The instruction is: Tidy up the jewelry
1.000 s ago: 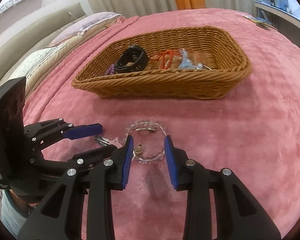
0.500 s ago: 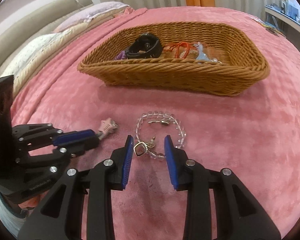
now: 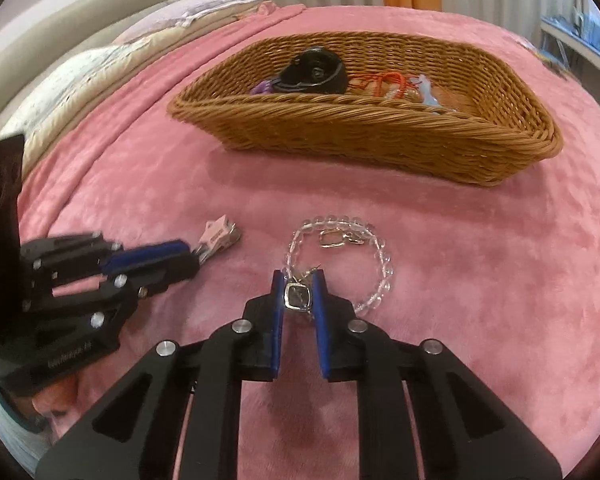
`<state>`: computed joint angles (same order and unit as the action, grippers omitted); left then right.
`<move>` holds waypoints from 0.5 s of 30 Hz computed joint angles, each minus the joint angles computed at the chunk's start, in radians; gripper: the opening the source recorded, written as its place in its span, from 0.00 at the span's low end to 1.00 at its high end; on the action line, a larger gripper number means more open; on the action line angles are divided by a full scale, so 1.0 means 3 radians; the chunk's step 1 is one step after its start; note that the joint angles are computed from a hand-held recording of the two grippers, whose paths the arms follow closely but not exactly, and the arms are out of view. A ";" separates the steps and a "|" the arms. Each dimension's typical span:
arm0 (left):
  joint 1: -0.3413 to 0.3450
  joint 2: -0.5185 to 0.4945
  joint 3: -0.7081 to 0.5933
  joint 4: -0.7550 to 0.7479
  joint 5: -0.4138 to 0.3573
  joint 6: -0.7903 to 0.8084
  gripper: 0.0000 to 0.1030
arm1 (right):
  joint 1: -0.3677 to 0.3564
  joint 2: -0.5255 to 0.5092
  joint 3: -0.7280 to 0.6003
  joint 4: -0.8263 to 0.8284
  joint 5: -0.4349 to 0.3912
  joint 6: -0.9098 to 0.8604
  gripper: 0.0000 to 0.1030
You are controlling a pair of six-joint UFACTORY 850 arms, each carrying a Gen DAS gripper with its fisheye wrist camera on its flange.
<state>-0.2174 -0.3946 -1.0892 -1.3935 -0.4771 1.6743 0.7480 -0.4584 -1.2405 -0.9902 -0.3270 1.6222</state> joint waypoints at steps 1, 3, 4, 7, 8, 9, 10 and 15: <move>0.0005 0.0001 0.0003 -0.0005 -0.0005 0.0012 0.10 | 0.0018 0.0013 0.0021 -0.0043 -0.0008 0.0009 0.12; 0.0006 0.0008 0.0014 -0.0028 -0.0012 0.0051 0.10 | 0.0061 0.0048 0.0060 -0.0114 -0.0037 0.0055 0.12; 0.0011 0.0008 0.0017 -0.0039 -0.0020 0.0072 0.10 | 0.0085 0.0083 0.0102 -0.0246 -0.0055 0.0181 0.12; 0.0011 0.0016 0.0028 -0.0079 -0.0035 0.0127 0.10 | 0.0145 0.0169 0.0208 -0.0547 -0.0086 0.0471 0.12; 0.0010 0.0017 0.0031 -0.0087 -0.0032 0.0139 0.10 | 0.0155 0.0192 0.0238 -0.0576 -0.0079 0.0506 0.12; 0.0011 0.0019 0.0033 -0.0094 -0.0033 0.0148 0.10 | 0.0160 0.0210 0.0267 -0.0567 -0.0048 0.0501 0.12; 0.0013 0.0017 0.0031 -0.0095 -0.0035 0.0151 0.10 | 0.0169 0.0223 0.0288 -0.0534 -0.0036 0.0473 0.12; 0.0015 0.0017 0.0032 -0.0099 -0.0037 0.0156 0.10 | 0.0207 0.0304 0.0398 -0.0663 -0.0014 0.0660 0.12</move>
<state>-0.2128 -0.3894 -1.0795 -1.4231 -0.4882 1.7210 0.8099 -0.3672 -1.1213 -1.1890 -0.3311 1.8203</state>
